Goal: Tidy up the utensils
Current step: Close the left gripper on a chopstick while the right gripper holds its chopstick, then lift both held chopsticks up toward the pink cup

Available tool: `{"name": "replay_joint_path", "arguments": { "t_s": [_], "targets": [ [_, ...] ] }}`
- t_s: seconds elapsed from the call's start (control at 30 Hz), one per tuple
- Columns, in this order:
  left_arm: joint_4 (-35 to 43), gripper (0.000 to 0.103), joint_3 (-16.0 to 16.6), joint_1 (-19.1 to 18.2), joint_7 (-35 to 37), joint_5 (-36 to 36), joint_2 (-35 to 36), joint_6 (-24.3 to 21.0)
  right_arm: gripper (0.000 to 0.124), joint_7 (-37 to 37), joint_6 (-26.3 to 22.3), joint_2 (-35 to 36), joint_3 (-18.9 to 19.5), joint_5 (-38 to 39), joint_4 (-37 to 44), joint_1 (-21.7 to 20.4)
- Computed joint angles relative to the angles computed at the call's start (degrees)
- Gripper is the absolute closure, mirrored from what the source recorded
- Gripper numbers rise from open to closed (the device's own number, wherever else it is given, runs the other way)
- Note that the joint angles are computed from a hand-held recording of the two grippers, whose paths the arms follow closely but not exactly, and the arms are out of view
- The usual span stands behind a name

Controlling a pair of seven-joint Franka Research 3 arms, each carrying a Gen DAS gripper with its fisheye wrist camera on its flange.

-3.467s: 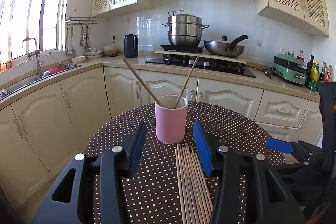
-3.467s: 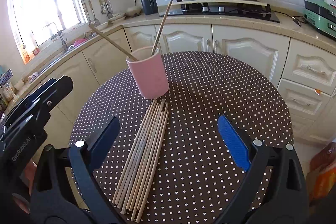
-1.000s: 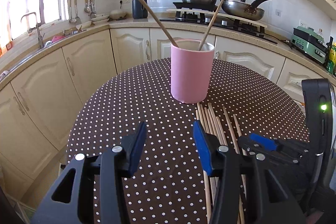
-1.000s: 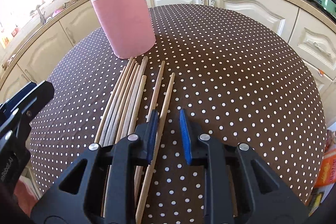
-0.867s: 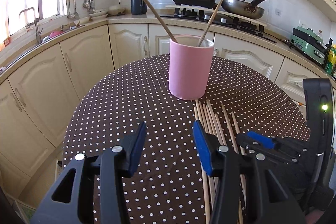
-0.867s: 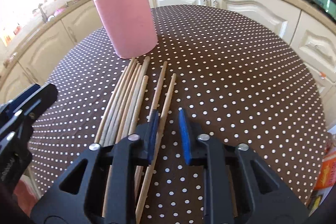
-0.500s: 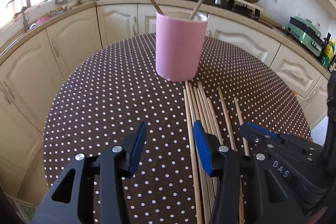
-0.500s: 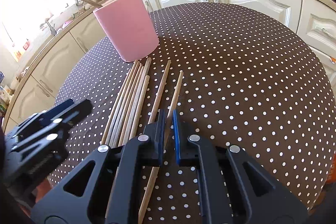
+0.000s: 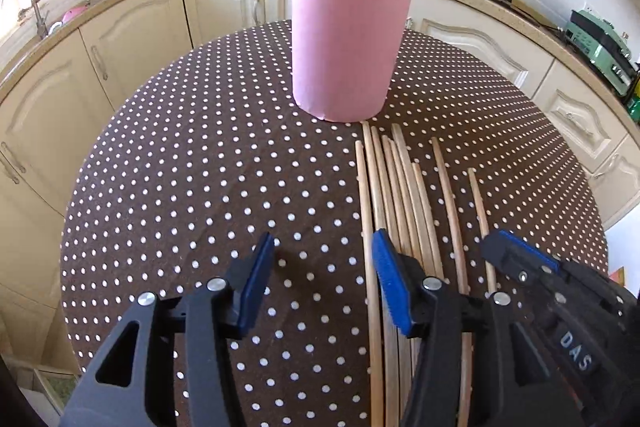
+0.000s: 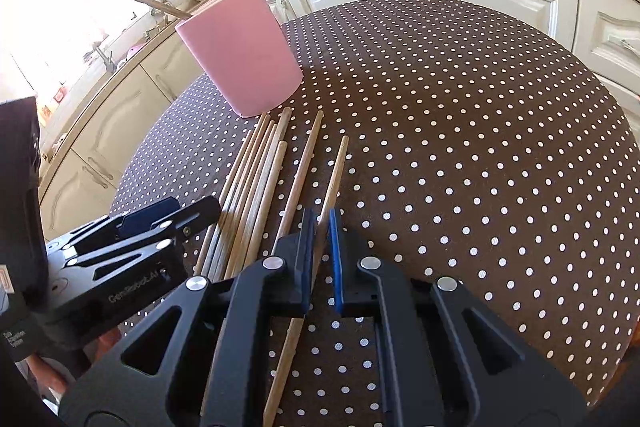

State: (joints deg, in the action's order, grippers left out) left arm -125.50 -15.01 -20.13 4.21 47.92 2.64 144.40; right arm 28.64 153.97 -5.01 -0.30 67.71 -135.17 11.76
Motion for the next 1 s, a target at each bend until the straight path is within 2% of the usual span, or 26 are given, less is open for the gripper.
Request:
{"name": "replay_joint_path", "arguments": {
  "t_s": [0.13, 0.17, 0.2, 0.23, 0.27, 0.33, 0.37, 0.4, 0.5, 0.73, 0.87, 1.0],
  "targets": [
    [2.5, 0.048, 0.0, -0.3, 2.3, -1.2, 1.8, -2.1, 0.116, 0.0, -0.5, 0.2, -0.1, -0.3, 0.4, -0.1],
    [4.2, 0.048, -0.1, -0.9, 2.6, -0.4, 3.1, -4.8, 0.116, 0.1, -0.4, 0.3, 0.0, -0.3, 0.4, -0.1],
    [5.1, 0.049, 0.0, -1.3, 2.4, 0.9, 3.8, -5.5, 0.116, 0.1, -0.3, 0.3, 0.0, -0.4, 0.4, -0.1],
    [5.1, 0.052, 0.3, -1.4, 2.1, 1.7, 4.1, -4.3, 0.116, 0.2, 0.0, 0.2, 0.1, -0.5, 0.3, -0.1],
    [5.3, 0.056, 0.6, -1.4, 1.8, 2.1, 4.3, -3.6, 0.116, 0.1, -0.1, 0.2, 0.1, -0.5, 0.3, -0.1],
    [5.7, 0.086, 0.9, -1.8, 0.4, 2.8, 4.5, -4.9, 0.116, -0.5, -0.6, 0.2, 0.0, 0.0, 0.3, -0.1],
    [5.8, 0.095, 1.0, -1.9, -0.1, 2.8, 4.4, -5.3, 0.116, -1.2, -1.2, 0.1, -0.1, 0.5, 0.4, -0.1],
    [5.4, 0.096, 1.1, -1.8, -0.3, 2.7, 4.2, -4.8, 0.116, -1.4, -0.8, 0.0, 0.0, 0.7, 0.2, 0.0],
    [3.6, 0.097, 1.5, -1.1, -2.1, 3.1, 3.2, -1.5, 0.116, -4.0, 1.3, -0.9, 0.3, 3.0, -0.5, 0.5],
    [-1.8, 0.097, 0.8, 0.3, -7.4, 6.9, -1.8, 1.2, 0.116, -7.7, 3.9, -2.7, 0.0, 6.8, -1.2, 1.5],
    [-4.0, 0.097, -0.1, 1.0, -11.9, 11.0, -5.1, 0.9, 0.117, -8.7, 3.9, -3.8, -0.5, 8.3, -1.3, 1.5],
    [-5.2, 0.097, -1.9, 1.7, -18.3, 16.3, -8.0, -2.1, 0.117, -12.0, 5.3, -5.4, -0.7, 12.0, -1.1, 2.0]
  ]
}}
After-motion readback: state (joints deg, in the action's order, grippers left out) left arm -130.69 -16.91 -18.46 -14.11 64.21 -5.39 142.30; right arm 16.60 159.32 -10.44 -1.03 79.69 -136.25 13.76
